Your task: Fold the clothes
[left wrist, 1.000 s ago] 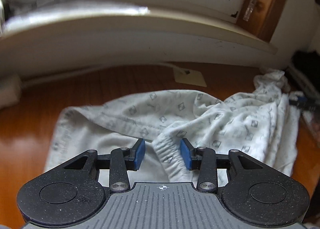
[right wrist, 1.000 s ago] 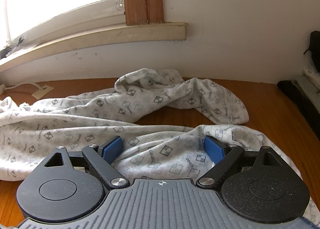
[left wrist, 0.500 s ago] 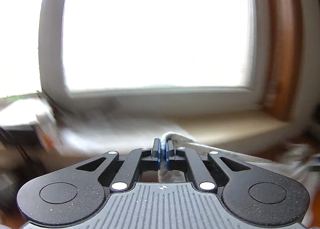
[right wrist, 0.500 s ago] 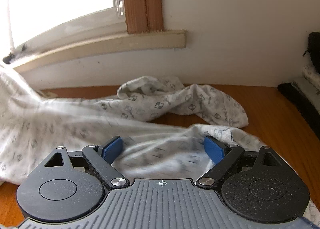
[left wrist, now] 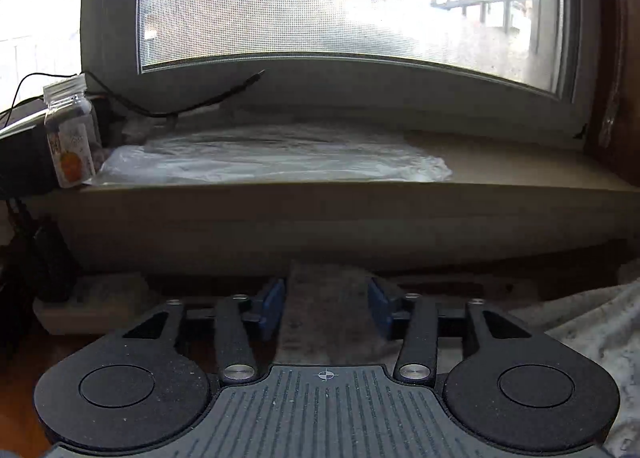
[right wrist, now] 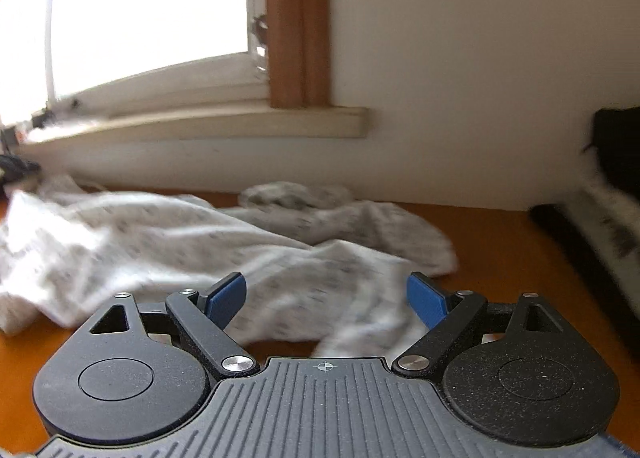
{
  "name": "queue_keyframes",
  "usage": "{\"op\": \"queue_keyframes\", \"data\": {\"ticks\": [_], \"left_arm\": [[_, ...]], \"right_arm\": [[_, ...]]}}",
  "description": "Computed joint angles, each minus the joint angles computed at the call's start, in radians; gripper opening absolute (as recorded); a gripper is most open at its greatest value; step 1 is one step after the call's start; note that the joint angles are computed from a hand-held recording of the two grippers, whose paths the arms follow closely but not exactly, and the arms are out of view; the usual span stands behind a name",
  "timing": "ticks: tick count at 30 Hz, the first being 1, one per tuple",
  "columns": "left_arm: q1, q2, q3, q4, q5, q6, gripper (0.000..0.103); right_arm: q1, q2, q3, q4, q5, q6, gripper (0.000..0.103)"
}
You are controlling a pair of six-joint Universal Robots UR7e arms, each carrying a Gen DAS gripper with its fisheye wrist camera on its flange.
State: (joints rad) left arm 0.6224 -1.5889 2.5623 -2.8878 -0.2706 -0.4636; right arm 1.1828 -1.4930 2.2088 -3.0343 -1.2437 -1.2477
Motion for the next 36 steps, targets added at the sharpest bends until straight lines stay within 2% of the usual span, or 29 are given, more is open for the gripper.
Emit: {"op": "queue_keyframes", "data": {"ticks": [2,6,12,14,17,19,22,27,31,34,35,36], "left_arm": [[-0.018,0.032,0.017,-0.076,-0.025,0.034,0.063],[-0.059,0.083,0.038,-0.133,-0.089,0.037,0.063],[-0.073,0.196,0.020,-0.302,-0.178,0.151,0.067],[-0.074,0.244,0.014,-0.378,-0.202,0.187,0.068],[-0.080,0.293,0.016,-0.449,-0.222,0.206,0.070],[-0.073,0.306,0.021,-0.458,-0.217,0.207,0.070],[-0.055,0.312,0.033,-0.478,-0.210,0.209,0.070],[-0.024,0.314,0.062,-0.595,-0.208,0.246,0.070],[0.005,0.295,0.076,-0.615,-0.227,0.224,0.070],[0.015,0.276,0.087,-0.648,-0.246,0.203,0.070],[0.019,0.269,0.087,-0.639,-0.251,0.190,0.070],[0.022,0.262,0.086,-0.628,-0.253,0.177,0.070]], "right_arm": [[-0.001,0.010,-0.015,-0.027,-0.036,0.003,0.087],[-0.015,0.021,-0.050,-0.028,-0.104,0.025,0.087],[-0.025,0.026,-0.088,0.054,-0.188,0.033,0.087],[-0.032,0.024,-0.100,0.085,-0.174,0.052,0.085],[-0.041,0.017,-0.100,0.111,-0.143,0.009,0.059],[-0.034,0.012,-0.108,0.134,-0.139,-0.009,0.010],[-0.008,0.013,-0.129,0.139,-0.154,-0.013,0.010],[0.074,0.039,-0.181,0.035,-0.073,0.014,0.009],[0.184,0.092,-0.225,-0.067,-0.015,0.006,0.009],[0.256,0.153,-0.247,-0.175,0.064,0.011,0.009],[0.279,0.181,-0.256,-0.216,0.071,0.018,0.009],[0.307,0.212,-0.271,-0.240,0.040,0.018,0.010]]}}
